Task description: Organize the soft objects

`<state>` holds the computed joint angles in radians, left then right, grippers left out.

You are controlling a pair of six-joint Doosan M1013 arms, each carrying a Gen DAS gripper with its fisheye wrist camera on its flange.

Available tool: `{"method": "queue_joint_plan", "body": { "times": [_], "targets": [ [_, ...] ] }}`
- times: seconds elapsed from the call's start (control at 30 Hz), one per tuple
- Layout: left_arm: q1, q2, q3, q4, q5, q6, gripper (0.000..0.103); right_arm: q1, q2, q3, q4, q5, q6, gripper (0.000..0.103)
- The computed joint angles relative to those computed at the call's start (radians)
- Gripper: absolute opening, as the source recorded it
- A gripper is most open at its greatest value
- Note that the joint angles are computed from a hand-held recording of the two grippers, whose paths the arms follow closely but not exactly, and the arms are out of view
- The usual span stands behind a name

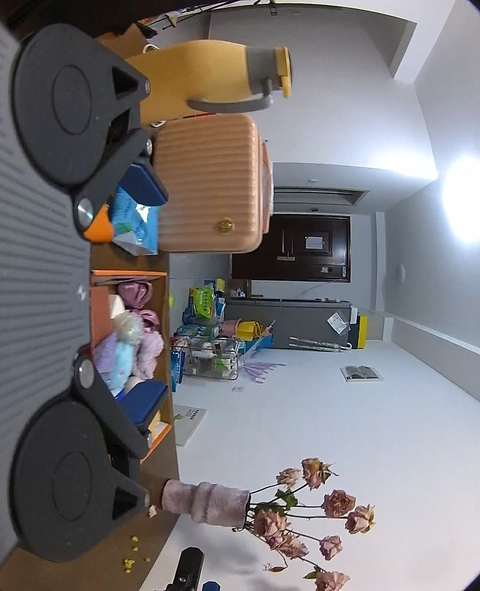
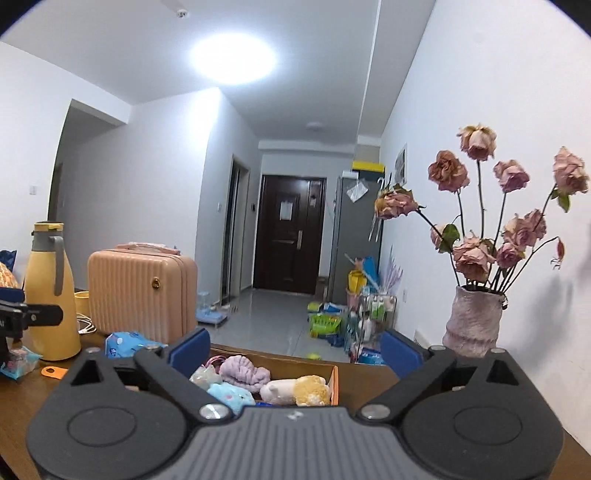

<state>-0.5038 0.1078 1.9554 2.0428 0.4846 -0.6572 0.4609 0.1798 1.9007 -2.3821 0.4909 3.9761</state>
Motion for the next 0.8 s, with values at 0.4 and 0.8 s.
{"method": "queue_joint_plan", "body": {
  "times": [0.4,0.8],
  "targets": [
    [-0.035,-0.077,0.115,0.093,0.035,-0.108,0.103,0.058,-0.049,0.11,0.01,0.112,0.06,0.1],
    [-0.118,-0.245,0.283,0.001,0.085,-0.036,0.103,0.145,-0.168,0.239,0.158,0.106,0.01,0.103]
  ]
}}
